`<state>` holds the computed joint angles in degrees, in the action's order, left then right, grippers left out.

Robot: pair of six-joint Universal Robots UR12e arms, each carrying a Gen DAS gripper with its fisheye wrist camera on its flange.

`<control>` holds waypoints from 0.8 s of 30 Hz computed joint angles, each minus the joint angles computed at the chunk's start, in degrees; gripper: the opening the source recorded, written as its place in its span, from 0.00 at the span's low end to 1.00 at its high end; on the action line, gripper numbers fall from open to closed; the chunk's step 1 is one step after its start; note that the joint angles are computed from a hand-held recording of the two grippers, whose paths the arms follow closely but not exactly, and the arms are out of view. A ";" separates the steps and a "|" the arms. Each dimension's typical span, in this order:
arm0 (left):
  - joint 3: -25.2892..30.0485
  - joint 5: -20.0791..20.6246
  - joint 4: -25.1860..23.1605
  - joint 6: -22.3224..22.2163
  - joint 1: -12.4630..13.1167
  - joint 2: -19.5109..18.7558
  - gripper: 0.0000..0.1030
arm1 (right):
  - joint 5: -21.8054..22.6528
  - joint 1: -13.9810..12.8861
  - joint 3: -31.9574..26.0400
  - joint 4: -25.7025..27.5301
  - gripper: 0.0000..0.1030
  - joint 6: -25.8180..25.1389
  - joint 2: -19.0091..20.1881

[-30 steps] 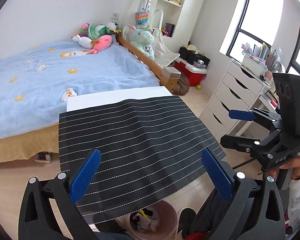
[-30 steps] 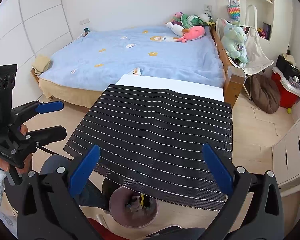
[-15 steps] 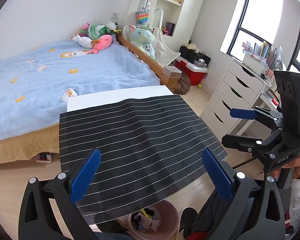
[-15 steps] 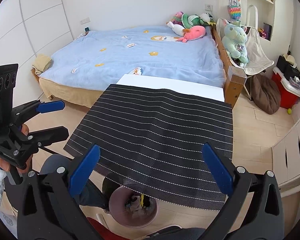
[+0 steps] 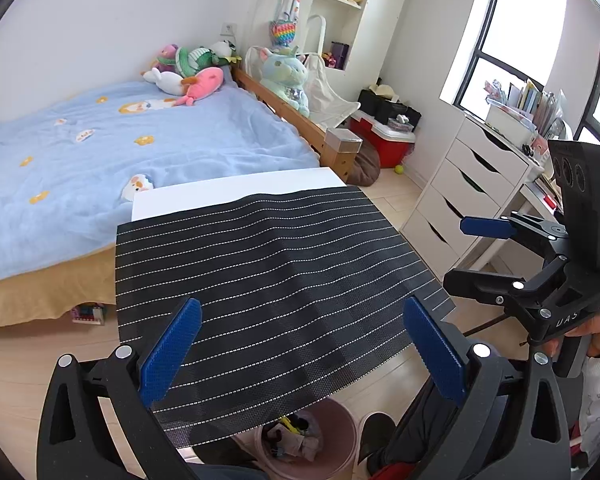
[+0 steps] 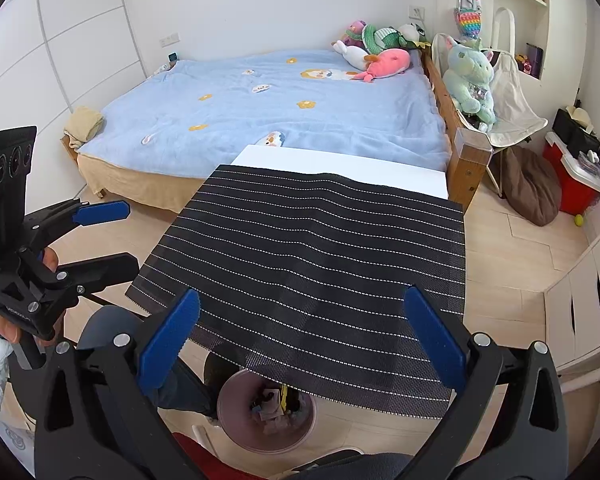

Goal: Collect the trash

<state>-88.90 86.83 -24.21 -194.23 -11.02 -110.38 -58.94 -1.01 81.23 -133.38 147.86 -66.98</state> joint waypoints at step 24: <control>0.17 2.39 -0.92 0.46 -0.41 -0.21 0.94 | 0.33 -0.33 0.31 -0.09 0.97 -0.08 -0.26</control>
